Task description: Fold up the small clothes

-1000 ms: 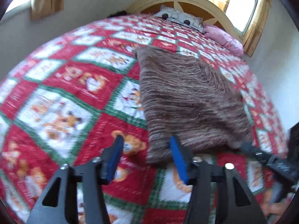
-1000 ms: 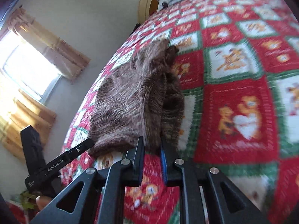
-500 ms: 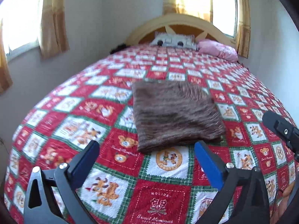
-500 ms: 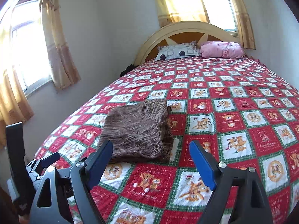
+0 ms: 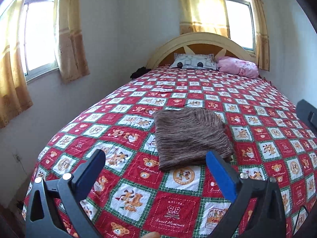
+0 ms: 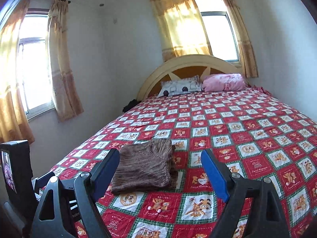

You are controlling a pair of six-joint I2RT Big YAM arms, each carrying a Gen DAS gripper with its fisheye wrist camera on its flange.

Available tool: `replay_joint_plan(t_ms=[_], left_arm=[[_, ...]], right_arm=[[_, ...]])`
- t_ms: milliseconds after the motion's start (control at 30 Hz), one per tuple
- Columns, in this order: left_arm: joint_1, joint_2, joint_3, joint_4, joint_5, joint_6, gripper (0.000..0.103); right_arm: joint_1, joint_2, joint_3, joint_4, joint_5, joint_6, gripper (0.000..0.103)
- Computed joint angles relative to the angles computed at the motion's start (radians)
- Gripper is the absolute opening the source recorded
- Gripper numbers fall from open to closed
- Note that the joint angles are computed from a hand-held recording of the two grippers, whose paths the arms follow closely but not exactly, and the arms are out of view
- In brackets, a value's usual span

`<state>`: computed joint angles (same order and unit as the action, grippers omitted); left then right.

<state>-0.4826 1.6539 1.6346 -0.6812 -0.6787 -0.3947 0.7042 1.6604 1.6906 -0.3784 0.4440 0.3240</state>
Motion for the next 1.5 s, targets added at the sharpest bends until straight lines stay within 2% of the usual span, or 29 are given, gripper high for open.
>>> replay_joint_plan(t_ms=[100, 233, 567, 1100, 1500], left_arm=[[-0.007, -0.014, -0.011, 0.005, -0.012, -0.002, 0.103], [-0.009, -0.025, -0.017, 0.015, -0.021, -0.002, 0.103], [-0.023, -0.006, 0.013, -0.031, -0.044, -0.011, 0.103], [-0.029, 0.006, 0.032, -0.057, -0.058, -0.015, 0.103], [-0.025, 0.008, 0.035, -0.069, -0.037, -0.024, 0.103]], right_arm=[[0.013, -0.012, -0.013, 0.031, 0.035, -0.03, 0.085], [0.02, -0.02, -0.021, 0.039, 0.034, -0.034, 0.085], [0.023, -0.044, -0.063, 0.08, 0.051, -0.04, 0.085], [0.02, -0.067, -0.096, 0.089, 0.058, -0.017, 0.085], [0.025, -0.06, -0.091, 0.08, 0.06, -0.014, 0.085]])
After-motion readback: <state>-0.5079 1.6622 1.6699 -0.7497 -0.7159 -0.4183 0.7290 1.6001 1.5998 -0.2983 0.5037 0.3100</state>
